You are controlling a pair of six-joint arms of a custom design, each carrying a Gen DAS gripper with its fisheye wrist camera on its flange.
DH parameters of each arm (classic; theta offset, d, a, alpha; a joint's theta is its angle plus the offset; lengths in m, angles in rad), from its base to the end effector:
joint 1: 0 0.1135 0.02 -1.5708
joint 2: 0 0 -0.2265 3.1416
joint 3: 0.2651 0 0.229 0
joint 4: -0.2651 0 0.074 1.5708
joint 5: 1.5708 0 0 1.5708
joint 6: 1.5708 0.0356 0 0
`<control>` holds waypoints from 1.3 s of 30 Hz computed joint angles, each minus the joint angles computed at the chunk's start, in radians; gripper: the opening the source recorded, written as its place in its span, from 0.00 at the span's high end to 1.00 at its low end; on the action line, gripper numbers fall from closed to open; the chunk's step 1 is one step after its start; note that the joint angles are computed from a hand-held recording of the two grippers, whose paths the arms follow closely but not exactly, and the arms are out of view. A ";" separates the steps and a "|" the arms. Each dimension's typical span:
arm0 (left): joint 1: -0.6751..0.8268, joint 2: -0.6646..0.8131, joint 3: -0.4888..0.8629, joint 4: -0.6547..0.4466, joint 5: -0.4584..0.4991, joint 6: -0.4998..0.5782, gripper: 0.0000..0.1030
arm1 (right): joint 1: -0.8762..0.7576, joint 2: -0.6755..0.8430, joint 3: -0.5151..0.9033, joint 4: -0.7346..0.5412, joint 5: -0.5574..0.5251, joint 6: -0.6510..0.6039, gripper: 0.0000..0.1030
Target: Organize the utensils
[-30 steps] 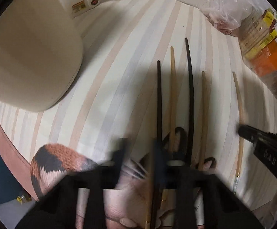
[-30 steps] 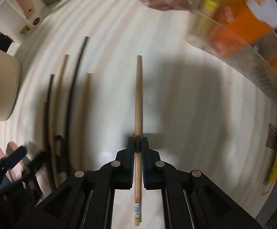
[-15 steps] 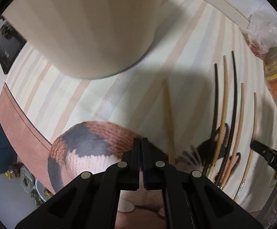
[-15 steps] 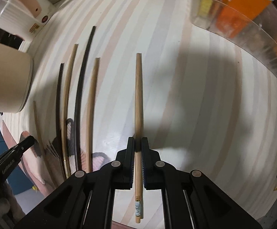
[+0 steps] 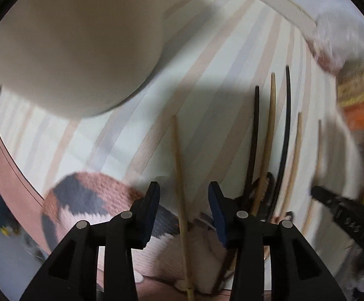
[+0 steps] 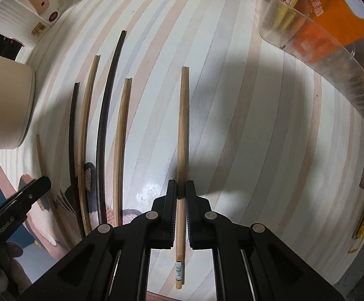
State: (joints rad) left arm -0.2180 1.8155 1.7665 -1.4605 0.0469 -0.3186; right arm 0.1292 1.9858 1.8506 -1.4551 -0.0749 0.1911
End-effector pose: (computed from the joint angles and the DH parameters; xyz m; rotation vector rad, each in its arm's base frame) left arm 0.2977 -0.0677 0.2730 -0.1533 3.0897 -0.0951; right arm 0.3331 0.0460 0.2410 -0.0973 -3.1069 -0.1101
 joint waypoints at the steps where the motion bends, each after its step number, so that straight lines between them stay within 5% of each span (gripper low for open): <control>1: -0.018 0.017 0.017 -0.008 -0.026 -0.003 0.64 | 0.004 0.018 0.028 -0.013 0.007 -0.002 0.92; 12: -0.034 0.041 0.035 -0.005 -0.064 0.008 0.65 | 0.047 0.128 0.207 -0.098 0.050 0.018 0.92; 34: -0.068 0.101 0.101 -0.019 -0.086 0.009 0.65 | 0.075 0.152 0.228 -0.101 0.079 0.047 0.92; 35: -0.070 0.100 0.100 -0.017 -0.088 0.009 0.67 | 0.078 0.148 0.222 -0.097 0.085 0.046 0.92; 37: -0.075 0.094 0.096 -0.003 -0.095 0.016 0.95 | 0.081 0.131 0.195 -0.078 0.090 0.050 0.92; 39: -0.077 0.097 0.102 -0.007 -0.099 0.017 0.96 | 0.083 0.089 0.134 -0.037 0.093 0.066 0.93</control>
